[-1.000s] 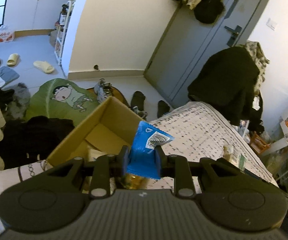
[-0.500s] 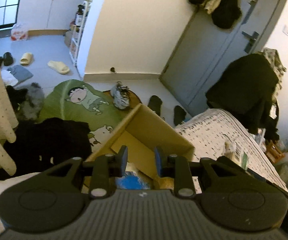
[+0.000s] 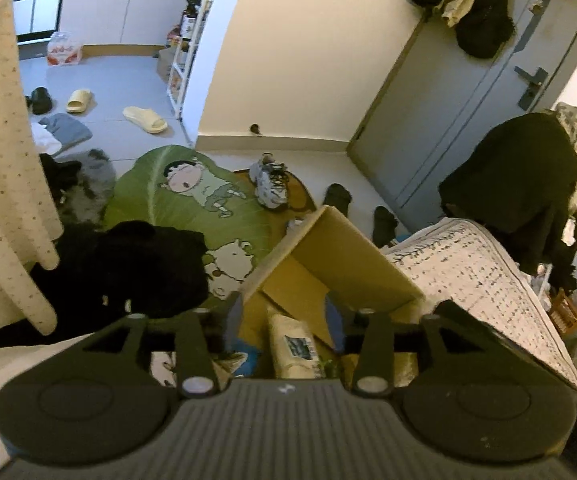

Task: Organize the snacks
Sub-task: 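Carry both packets to the cardboard box and release them inside, then move both tools back over the remaining snack pile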

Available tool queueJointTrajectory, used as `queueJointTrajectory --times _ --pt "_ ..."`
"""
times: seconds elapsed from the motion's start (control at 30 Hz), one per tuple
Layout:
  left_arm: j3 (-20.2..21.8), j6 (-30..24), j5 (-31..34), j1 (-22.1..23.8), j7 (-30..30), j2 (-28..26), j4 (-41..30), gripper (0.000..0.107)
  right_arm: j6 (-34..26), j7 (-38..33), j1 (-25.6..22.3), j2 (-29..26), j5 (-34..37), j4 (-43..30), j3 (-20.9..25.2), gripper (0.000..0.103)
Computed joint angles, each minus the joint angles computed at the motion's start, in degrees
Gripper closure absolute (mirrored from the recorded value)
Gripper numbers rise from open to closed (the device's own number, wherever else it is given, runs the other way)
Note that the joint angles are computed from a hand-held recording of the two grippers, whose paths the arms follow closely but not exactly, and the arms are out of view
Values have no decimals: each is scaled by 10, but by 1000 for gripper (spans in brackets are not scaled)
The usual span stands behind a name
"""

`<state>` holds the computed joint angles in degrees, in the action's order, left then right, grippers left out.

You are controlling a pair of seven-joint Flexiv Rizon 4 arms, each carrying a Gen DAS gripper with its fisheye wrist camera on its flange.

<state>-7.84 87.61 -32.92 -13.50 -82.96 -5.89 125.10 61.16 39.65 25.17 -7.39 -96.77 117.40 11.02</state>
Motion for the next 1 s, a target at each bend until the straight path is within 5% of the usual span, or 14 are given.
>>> queueJointTrajectory --times 0.27,0.33,0.5,0.6,1.0 --pt "14 2 26 -9 -13 20 7 32 -38 -45 8 47 85 38 21 11" --pt "28 -5 75 -12 -50 26 4 26 -28 -41 5 58 107 47 23 10" --pt "27 -31 46 -10 -32 45 7 13 -29 -47 2 80 153 68 33 7" --pt "36 -46 86 -9 -59 54 3 11 -50 -47 1 102 169 80 42 0" --pt "37 -14 38 -41 -14 82 28 4 -77 -38 -29 205 260 153 76 0"
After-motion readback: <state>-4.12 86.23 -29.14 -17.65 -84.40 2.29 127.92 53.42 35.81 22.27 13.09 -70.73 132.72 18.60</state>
